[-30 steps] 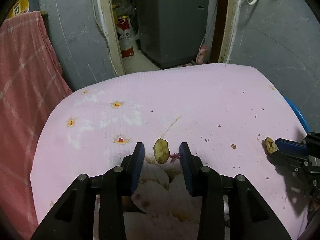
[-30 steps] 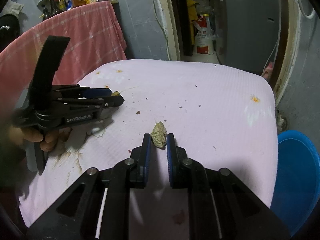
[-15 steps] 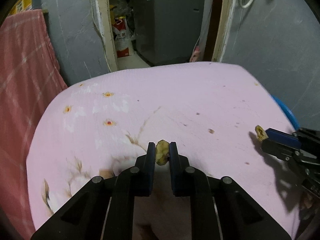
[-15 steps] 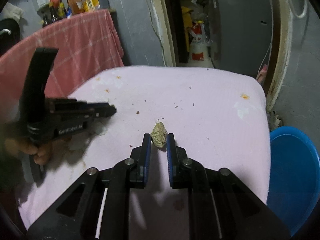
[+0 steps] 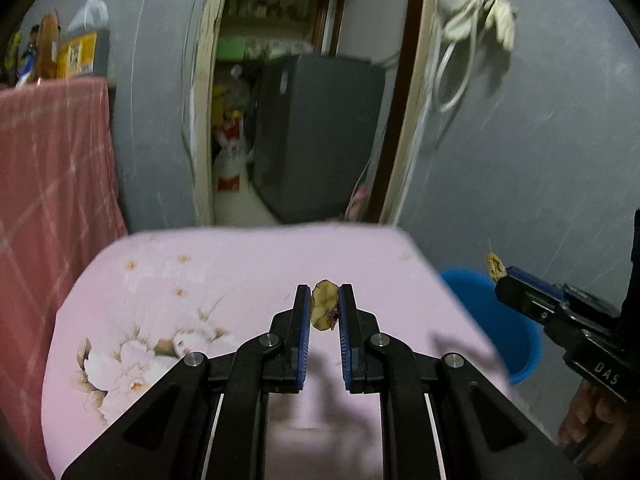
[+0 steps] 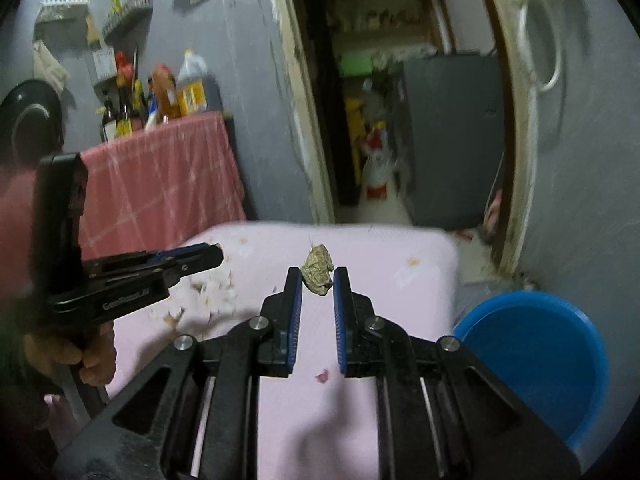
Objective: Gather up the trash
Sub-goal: 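Lift the nut shells and carry both tools over the blue bucket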
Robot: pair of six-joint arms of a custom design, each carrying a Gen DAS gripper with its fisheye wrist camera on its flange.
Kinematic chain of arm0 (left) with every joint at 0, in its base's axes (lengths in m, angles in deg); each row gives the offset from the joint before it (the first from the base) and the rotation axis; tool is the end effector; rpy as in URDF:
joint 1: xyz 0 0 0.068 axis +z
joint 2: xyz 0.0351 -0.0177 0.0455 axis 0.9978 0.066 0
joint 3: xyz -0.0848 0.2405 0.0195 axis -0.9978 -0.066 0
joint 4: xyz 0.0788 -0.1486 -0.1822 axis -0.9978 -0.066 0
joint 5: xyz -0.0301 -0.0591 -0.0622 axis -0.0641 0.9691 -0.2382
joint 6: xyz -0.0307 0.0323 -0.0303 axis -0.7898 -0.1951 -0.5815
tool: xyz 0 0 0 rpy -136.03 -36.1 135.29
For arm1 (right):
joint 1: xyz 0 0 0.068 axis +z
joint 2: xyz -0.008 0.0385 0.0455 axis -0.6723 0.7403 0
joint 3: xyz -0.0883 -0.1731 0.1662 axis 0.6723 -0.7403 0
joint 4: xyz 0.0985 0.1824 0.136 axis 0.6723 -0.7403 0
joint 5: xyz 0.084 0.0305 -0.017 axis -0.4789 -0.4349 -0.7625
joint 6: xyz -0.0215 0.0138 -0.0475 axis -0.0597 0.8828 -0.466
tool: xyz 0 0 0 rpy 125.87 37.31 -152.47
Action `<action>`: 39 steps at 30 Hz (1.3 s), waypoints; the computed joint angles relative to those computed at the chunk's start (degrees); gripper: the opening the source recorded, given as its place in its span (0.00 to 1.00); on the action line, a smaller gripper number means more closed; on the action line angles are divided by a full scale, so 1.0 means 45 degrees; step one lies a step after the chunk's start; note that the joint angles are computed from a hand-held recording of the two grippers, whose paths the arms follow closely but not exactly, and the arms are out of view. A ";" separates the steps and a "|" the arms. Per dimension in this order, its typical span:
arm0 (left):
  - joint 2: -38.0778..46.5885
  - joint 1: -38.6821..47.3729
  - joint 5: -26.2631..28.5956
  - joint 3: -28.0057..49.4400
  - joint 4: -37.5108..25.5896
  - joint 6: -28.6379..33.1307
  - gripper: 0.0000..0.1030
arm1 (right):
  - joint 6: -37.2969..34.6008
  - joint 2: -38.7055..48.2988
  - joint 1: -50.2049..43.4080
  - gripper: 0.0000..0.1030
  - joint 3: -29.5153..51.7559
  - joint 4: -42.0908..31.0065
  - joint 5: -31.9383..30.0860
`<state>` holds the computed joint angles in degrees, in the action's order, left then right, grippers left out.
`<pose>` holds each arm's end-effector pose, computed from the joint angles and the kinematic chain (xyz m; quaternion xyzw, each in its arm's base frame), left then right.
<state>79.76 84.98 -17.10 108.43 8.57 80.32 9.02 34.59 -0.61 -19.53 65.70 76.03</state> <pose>0.2969 -0.0274 0.2078 0.2670 0.8263 -0.2214 0.4437 0.2225 0.1724 0.2247 0.0221 0.8385 0.0715 0.5397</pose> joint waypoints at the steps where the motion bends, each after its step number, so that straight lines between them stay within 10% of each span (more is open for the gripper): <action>1: -0.0346 -0.0092 0.0041 -0.0171 0.0134 -0.0242 0.10 | -0.0081 -0.0490 0.0140 0.15 -0.0199 0.0003 0.0387; 13: -0.4735 -0.2563 -0.0562 -0.2226 0.2420 -0.3256 0.10 | -0.1777 -0.6016 0.2110 0.15 -0.1898 -0.1188 0.5379; 23: -0.4808 -0.5717 -0.2202 -0.2072 0.3225 -0.3683 0.10 | -0.2284 -0.9743 0.3455 0.15 -0.2922 -0.3351 0.8705; 33: -0.3330 -0.7982 -0.3755 -0.1537 0.3667 -0.3544 0.10 | -0.1627 -1.2311 0.3016 0.15 -0.3656 -0.5394 0.9017; 39: -0.1731 -0.8919 -0.4643 -0.0851 0.3368 -0.3532 0.10 | -0.1094 -1.3672 0.0869 0.15 -0.4481 -0.6176 0.6906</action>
<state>71.97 44.84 -37.99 104.60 23.72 64.42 4.10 -26.94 3.30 -39.69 37.91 107.10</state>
